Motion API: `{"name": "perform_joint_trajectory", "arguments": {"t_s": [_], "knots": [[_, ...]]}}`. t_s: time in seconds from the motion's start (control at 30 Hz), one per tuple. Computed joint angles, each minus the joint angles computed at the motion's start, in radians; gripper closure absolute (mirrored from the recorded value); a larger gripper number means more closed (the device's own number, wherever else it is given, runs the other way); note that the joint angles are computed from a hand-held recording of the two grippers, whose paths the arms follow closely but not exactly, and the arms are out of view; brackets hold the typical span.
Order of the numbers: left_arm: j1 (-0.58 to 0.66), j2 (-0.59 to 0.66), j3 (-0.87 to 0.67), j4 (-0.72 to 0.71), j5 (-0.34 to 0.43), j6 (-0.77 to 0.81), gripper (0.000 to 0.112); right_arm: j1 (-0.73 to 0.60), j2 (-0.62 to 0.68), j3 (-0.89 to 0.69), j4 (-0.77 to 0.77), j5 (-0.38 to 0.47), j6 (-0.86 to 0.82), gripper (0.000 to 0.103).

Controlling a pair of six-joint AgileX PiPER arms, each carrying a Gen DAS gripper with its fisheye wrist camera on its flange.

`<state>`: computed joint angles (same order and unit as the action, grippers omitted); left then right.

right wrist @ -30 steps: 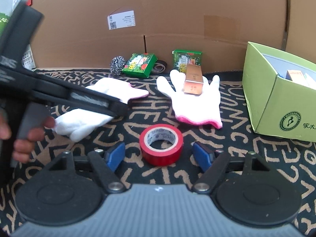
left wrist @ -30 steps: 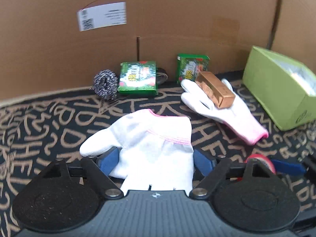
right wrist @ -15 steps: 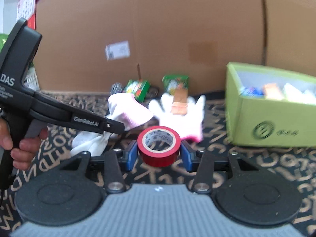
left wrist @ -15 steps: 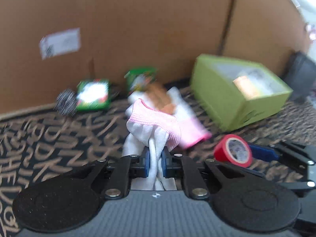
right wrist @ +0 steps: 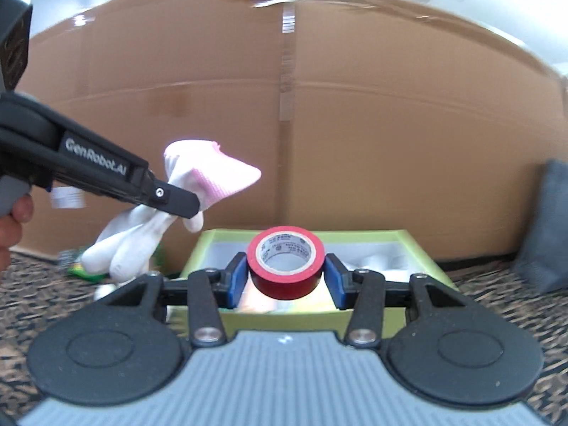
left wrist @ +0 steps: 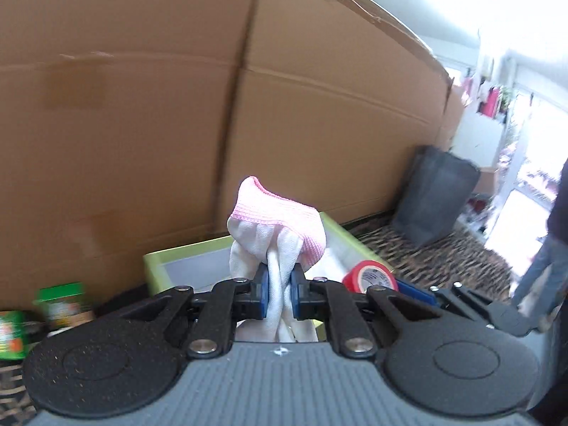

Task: Organize objects
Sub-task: 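Drop the glove and red tape into the lime-green box with both tools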

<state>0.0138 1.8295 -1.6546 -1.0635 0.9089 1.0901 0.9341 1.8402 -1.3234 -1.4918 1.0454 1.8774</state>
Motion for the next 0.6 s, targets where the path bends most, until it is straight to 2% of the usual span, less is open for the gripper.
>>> {"name": "perform_joint_trajectory", "arguments": {"t_s": [0.1, 0.17, 0.37, 0.4, 0.43, 0.47, 0.5, 0.53, 0.57, 0.6], "knots": [[-0.094, 0.059, -0.052, 0.003, -0.088, -0.031, 0.101, -0.068, 0.002, 0.004, 0.0, 0.026, -0.031, 0.058], [-0.138, 0.115, -0.108, 0.025, -0.111, -0.074, 0.101, -0.116, 0.014, 0.002, 0.001, 0.026, -0.055, 0.058], [-0.195, 0.238, -0.22, 0.072, -0.148, -0.174, 0.1, -0.242, 0.056, 0.006, -0.043, -0.095, -0.029, 0.057], [-0.193, 0.253, -0.23, 0.065, -0.145, -0.178, 0.092, -0.262, 0.057, 0.019, -0.052, -0.134, -0.018, 0.057], [-0.186, 0.266, -0.24, 0.067, -0.125, -0.188, 0.068, -0.277, 0.061, 0.024, -0.048, -0.168, -0.011, 0.056], [-0.176, 0.273, -0.247, 0.079, -0.106, -0.208, 0.053, -0.28, 0.065, 0.034, -0.045, -0.176, 0.009, 0.046], [-0.162, 0.262, -0.214, 0.058, -0.115, -0.188, 0.033, -0.272, 0.065, 0.056, -0.065, -0.16, 0.055, 0.039], [-0.15, 0.23, -0.142, -0.001, -0.151, -0.128, 0.031, -0.256, 0.064, 0.088, -0.103, -0.128, 0.117, 0.026], [-0.135, 0.2, -0.073, -0.067, -0.174, -0.04, 0.031, -0.236, 0.062, 0.117, -0.124, -0.088, 0.164, 0.017], [-0.123, 0.178, -0.035, -0.094, -0.178, 0.012, 0.031, -0.212, 0.06, 0.145, -0.138, -0.046, 0.206, 0.016]]}}
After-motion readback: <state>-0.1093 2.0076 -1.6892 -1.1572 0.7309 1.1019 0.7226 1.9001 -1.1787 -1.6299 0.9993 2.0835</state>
